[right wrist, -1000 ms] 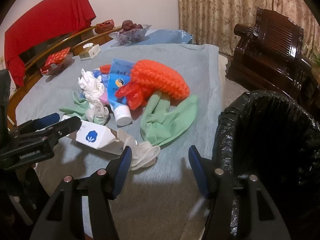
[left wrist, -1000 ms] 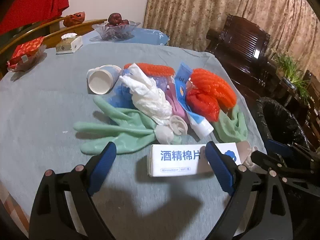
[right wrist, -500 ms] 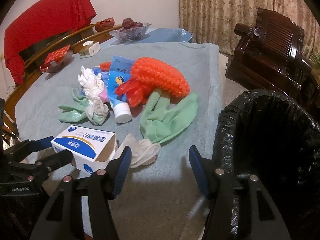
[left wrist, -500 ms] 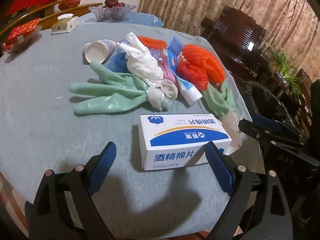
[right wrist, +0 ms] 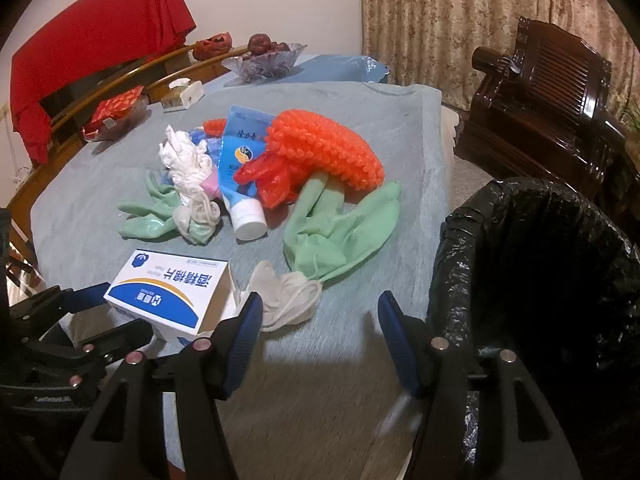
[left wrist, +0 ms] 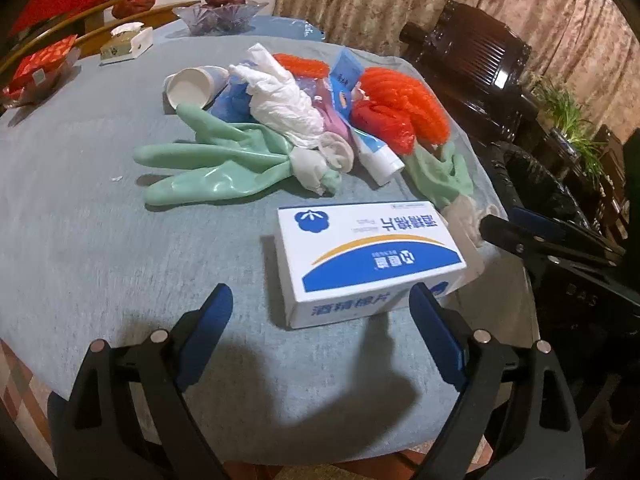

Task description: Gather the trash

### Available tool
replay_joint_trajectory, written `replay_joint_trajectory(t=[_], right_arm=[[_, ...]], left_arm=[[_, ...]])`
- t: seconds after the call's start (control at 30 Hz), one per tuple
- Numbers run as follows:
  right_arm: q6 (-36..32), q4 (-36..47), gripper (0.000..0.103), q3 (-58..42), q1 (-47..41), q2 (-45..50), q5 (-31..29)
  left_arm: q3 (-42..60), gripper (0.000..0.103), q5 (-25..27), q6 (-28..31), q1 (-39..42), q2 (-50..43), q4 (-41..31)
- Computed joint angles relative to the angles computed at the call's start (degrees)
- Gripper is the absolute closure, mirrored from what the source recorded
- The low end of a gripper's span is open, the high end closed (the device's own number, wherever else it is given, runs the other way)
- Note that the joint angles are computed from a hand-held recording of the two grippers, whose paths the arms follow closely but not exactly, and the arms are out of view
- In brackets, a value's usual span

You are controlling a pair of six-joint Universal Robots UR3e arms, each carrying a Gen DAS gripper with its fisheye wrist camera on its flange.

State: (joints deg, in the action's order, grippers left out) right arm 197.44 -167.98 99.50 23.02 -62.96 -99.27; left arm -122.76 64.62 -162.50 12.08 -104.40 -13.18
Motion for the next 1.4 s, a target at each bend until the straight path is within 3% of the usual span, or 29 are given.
replay_joint_trajectory(t=[0.4,0.67,0.97,1.13,1.4], right_arm=[[0.17,-0.94,0.044,1.02,-0.05,-0.14,0.1],[2.15,0.39,0.042,-2.73,0.77,3.86,-0.73],[3.93,0.6,0.04,-4.22,1.66,2.4,-2.78],[5.52,4.94,0.04,-10.03,1.53,6.45,-5.87],[6.81,7.24,0.04,-14.21,1.45,10.44,-4.11]], left_arm=[[7.65,0.025,7.97,-1.86,-3.66,-9.42,7.36],[1.62,0.025,3.54,-0.56,-0.68,-3.71,7.98],[-1.26,0.025,3.27,-3.75,-0.72,-3.14,17.61],[0.13,0.025,4.48,-5.22,-1.29,-4.24,18.92],[-0.12,0.025,4.73,-5.24,-0.63,-5.14,21.44]])
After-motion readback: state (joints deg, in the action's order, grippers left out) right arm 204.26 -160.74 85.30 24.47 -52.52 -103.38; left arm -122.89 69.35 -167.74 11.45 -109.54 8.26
